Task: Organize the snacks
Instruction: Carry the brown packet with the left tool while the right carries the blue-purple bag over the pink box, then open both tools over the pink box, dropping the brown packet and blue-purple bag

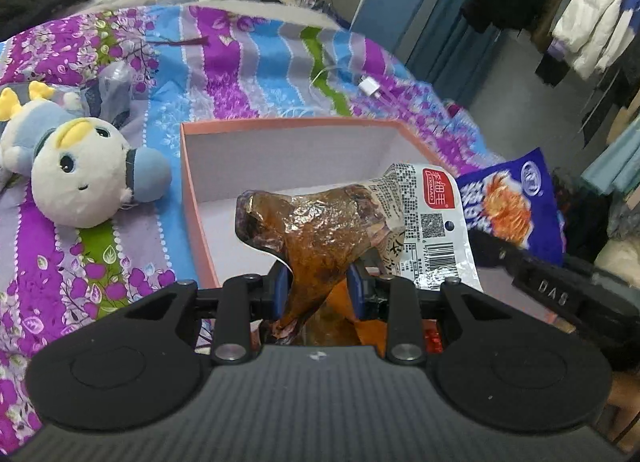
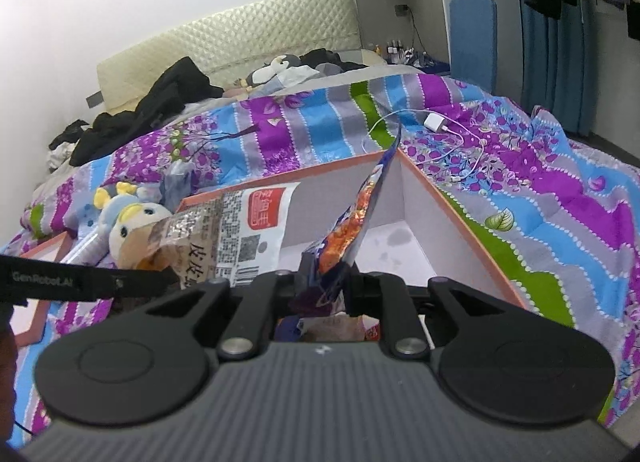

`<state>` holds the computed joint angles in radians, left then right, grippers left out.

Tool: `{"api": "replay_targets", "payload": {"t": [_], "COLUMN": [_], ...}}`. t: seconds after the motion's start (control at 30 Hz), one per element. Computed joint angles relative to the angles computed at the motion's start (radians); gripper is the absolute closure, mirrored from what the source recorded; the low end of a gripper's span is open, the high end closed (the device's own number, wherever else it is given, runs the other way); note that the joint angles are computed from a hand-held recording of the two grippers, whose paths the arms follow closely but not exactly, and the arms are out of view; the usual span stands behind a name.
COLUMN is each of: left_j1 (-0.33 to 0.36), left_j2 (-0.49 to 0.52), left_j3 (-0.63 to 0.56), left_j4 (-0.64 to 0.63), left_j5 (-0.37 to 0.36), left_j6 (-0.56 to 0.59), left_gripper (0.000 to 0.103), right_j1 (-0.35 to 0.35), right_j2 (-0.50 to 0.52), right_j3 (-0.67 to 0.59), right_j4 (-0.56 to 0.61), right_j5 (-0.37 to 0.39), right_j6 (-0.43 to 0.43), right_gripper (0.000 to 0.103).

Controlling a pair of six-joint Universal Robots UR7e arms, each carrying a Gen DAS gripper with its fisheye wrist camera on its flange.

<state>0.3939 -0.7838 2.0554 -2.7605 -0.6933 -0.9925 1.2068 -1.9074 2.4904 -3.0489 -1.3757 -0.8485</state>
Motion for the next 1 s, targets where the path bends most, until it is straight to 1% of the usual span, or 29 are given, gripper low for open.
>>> {"api": "replay_targets", "payload": {"t": [0.17,0.23,0.27,0.3,0.33,0.37,0.4,0.53,0.63,0.8,1.0], "left_j1": [0.033,0.038,0.038,0.037,0.034,0.026,0.019,-0.012,-0.046,-0.117,-0.219], "left_j2": [0.022,0.025,0.025,0.025,0.025,0.023,0.021,-0.004,-0.032,-0.093,-0.186], "left_j3": [-0.018,-0.024,-0.027,-0.028,-0.029,-0.027,-0.025,-0.020,-0.010,-0.002,0.009], "left_j4": [-0.008,0.007,0.017,0.021,0.025,0.027,0.031,0.084,0.122,0.232,0.402], "left_j5": [-0.005,-0.006,-0.003,0.002,0.012,0.024,0.037,0.054,0.068,0.088,0.096], "left_j6": [0.026,0.013,0.004,0.000,-0.004,-0.006,-0.004,-0.042,-0.080,-0.160,-0.271], "left_gripper": [0.068,0.065,0.063,0.052,0.039,0.036,0.035,0.035,0.035,0.035,0.035], "right_j1": [0.001,0.003,0.003,0.002,0.002,-0.001,-0.007,-0.011,-0.008,0.006,0.050], "right_j2": [0.074,0.090,0.093,0.093,0.091,0.086,0.080,0.042,-0.007,-0.121,-0.265], "right_j3": [-0.033,-0.037,-0.040,-0.042,-0.041,-0.037,-0.032,-0.026,-0.013,-0.005,-0.002], "right_j4": [-0.034,-0.054,-0.053,-0.048,-0.047,-0.054,-0.061,-0.039,-0.022,0.055,0.155], "right_j5": [-0.021,-0.038,-0.046,-0.048,-0.051,-0.050,-0.044,-0.044,-0.042,-0.016,-0.003], "right_j6": [0.023,0.037,0.039,0.041,0.043,0.043,0.038,0.038,0.042,0.053,0.080], "right_gripper": [0.084,0.081,0.077,0.066,0.050,0.042,0.034,0.034,0.034,0.034,0.034]}}
